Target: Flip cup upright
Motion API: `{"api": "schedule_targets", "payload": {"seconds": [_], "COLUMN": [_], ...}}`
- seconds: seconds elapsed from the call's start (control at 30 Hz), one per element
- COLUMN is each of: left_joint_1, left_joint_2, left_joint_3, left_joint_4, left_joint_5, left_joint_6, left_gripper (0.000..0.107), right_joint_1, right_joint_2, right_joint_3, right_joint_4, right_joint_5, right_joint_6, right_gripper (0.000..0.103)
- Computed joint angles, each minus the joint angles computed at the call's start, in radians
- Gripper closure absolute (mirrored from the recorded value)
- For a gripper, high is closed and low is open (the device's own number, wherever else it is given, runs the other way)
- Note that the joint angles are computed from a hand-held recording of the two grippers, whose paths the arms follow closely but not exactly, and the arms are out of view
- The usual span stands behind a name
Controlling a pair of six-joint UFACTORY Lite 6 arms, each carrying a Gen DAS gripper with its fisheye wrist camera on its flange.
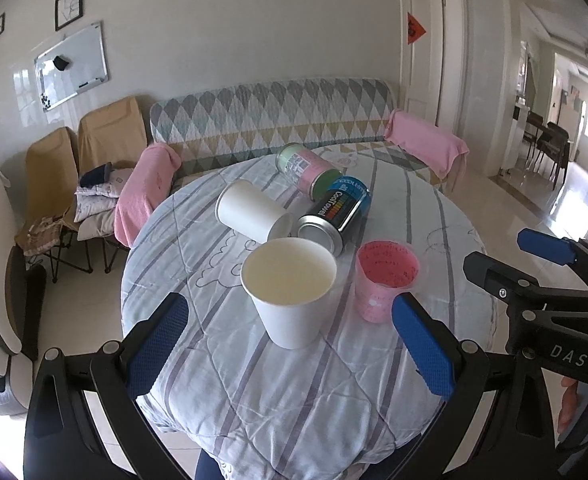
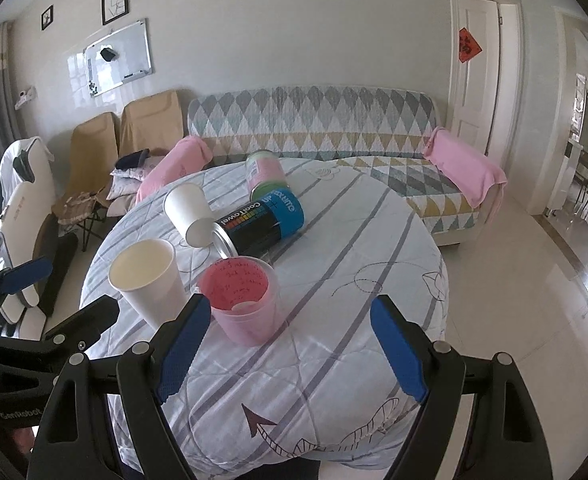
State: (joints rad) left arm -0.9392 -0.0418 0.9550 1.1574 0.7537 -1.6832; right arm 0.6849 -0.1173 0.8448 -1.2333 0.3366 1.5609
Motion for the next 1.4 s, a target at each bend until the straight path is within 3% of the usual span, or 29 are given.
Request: {"api": "schedule_targets", "payload": {"seconds": [0.13,0.23,0.47,0.67,0.83,1.4], "left_joint_1": [-0.015,-0.046,-0.068,-0.070,-0.097,-0.084], "left_joint_2": [-0.016,-0.041,-0.059,-0.074,-0.084,-0.051], "left_joint_3": [-0.019,-0.048,-0.077,-0.094,-0.110,-0.096], "left_joint_4": [0.048,0.139,0.226,0.247,0.285,0.287], "left_joint_5": [0.017,0.058,0.134,0.170,0.232,0.202], "left_joint_6": [-0.053,-0.147,-0.251,-0.283,-0.319,-0.315], "left_gripper": [0.004,0.004,0.004,0.004,0.004,0.004], "right_joint_1": [0.005,0.021,0.101,0.162,0.153,0.137], "right_joint_2": [-0.006,-0.032,-0.083,-0.065,-0.055,-0.034], "right_joint_3": [-0.018,-0.057,-0.114,-0.113,-0.107,-0.108], "right_joint_4": [-0.121,-0.339,-0.586,-0.634,-0.673,-0.683], "right_joint_5": [-0.007,-0.003,0.155,0.291,0.280,0.255], "right_joint_6": [0.119,0.332,0.556,0.590,0.623,0.637], "right_gripper": [0.020,0.020,0.020,0.020,0.020,0.020]}}
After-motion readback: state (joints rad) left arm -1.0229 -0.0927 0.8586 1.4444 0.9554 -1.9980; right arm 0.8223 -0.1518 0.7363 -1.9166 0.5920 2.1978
